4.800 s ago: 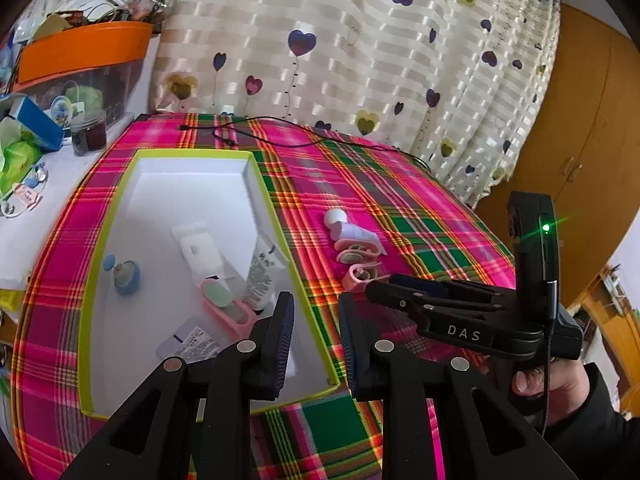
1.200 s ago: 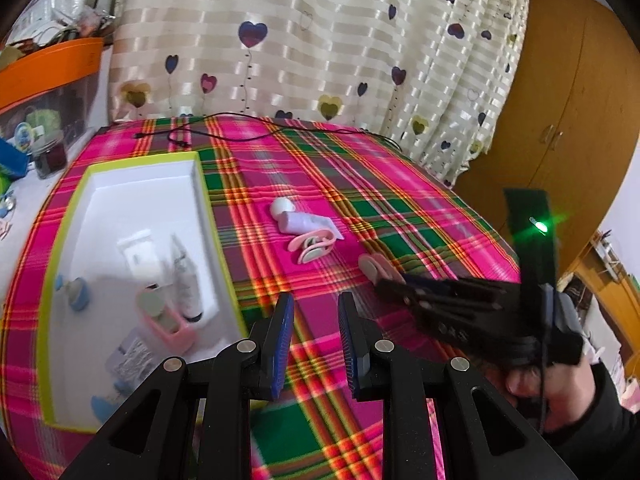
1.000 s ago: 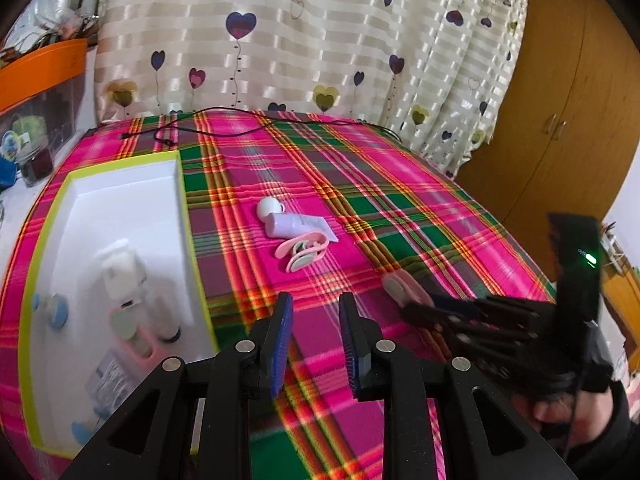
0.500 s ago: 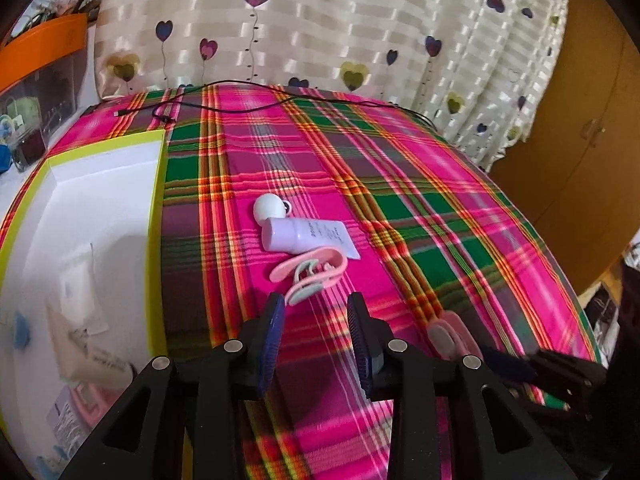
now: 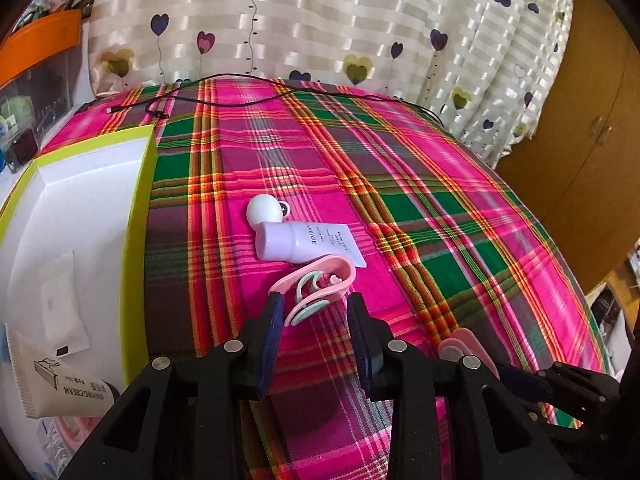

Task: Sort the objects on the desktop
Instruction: 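Lift the pink clip with the right tool while the left tool grasps the other pink clip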

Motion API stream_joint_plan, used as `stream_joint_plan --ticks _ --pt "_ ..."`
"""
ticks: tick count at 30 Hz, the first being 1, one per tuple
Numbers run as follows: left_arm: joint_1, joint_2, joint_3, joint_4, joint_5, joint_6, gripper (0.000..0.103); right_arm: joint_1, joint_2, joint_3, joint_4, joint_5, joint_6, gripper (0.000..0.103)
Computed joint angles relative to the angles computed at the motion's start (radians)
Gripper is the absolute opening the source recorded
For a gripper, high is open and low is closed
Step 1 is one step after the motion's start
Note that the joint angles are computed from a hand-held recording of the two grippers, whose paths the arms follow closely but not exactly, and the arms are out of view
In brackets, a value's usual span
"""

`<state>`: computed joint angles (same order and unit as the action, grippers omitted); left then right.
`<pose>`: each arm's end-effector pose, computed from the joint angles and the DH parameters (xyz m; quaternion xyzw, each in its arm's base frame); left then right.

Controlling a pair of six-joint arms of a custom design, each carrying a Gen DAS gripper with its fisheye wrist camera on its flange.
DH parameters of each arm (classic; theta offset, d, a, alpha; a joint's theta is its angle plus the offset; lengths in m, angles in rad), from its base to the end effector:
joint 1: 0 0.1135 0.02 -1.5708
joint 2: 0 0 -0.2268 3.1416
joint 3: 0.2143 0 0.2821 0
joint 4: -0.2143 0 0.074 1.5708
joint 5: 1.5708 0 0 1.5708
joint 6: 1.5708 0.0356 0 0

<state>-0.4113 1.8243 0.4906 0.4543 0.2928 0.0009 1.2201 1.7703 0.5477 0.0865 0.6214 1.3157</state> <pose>0.2423 -0.1169 -0.0041 0.2389 0.9010 -0.2027 0.3002 0.1084 0.2359 0.0038 0.1103 0.9255 0.1069 0.3462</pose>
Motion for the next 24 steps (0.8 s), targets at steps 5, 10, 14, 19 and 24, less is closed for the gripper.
stream_joint_plan --ticks 5,10,14,19,24 --pt "0.000 -0.004 -0.012 0.006 0.014 0.010 0.013 0.002 0.004 0.003 0.001 0.001 0.004 0.022" --pt "0.001 -0.031 -0.047 0.023 0.018 0.017 0.012 0.003 0.005 0.003 0.002 0.001 0.004 0.022" --pt "0.012 -0.070 -0.083 0.025 0.033 0.024 0.011 0.001 0.007 0.008 -0.007 0.002 0.001 0.022" --pt "0.030 -0.158 -0.145 0.015 0.053 0.040 0.009 0.001 0.013 0.022 -0.030 0.004 0.001 0.022" --pt "0.055 -0.235 -0.196 -0.004 0.081 0.062 0.009 0.002 0.020 0.040 -0.057 0.007 0.001 0.022"
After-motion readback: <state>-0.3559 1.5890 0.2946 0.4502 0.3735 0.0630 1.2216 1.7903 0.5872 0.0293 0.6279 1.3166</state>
